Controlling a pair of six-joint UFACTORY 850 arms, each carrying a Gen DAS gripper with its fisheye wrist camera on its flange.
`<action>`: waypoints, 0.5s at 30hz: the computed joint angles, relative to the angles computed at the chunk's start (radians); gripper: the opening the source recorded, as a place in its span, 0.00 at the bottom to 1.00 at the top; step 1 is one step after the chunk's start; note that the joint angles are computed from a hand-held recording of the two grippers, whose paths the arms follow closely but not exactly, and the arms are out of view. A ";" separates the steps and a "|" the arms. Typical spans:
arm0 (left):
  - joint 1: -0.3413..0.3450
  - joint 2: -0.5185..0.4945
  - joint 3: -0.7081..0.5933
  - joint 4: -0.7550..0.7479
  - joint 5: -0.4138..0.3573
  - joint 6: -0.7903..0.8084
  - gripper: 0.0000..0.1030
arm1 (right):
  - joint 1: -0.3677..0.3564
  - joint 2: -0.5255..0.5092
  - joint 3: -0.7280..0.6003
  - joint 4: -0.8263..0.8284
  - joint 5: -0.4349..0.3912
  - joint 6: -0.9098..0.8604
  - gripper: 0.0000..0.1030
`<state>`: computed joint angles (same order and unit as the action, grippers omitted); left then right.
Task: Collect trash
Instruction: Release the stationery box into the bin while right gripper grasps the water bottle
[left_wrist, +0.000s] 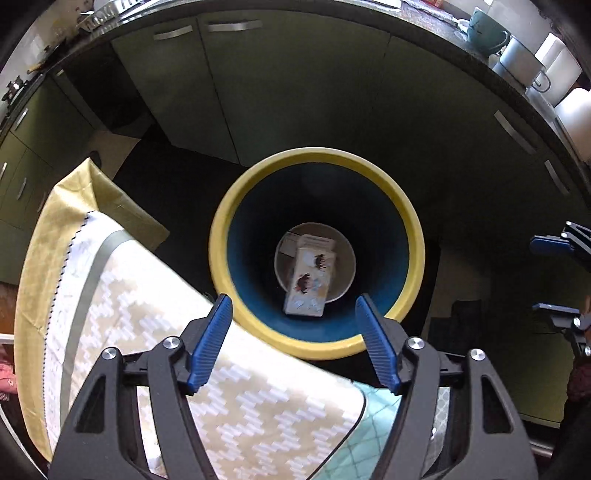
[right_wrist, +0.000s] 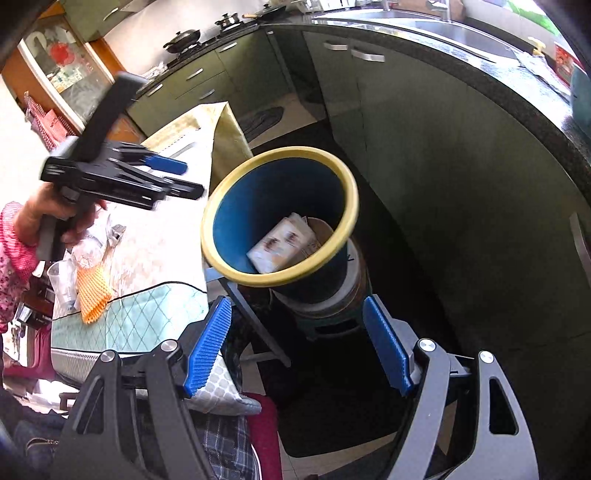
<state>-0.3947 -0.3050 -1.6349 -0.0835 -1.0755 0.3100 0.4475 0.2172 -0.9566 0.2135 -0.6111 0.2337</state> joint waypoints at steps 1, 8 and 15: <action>0.018 0.029 0.014 -0.003 -0.007 -0.001 0.64 | 0.006 -0.013 -0.012 0.009 -0.001 -0.013 0.72; 0.225 0.246 0.125 -0.034 -0.109 -0.059 0.66 | 0.091 -0.209 -0.208 0.152 -0.035 -0.200 0.65; 0.445 0.430 0.229 -0.031 -0.160 -0.068 0.68 | 0.226 -0.536 -0.624 0.300 -0.229 -0.348 0.59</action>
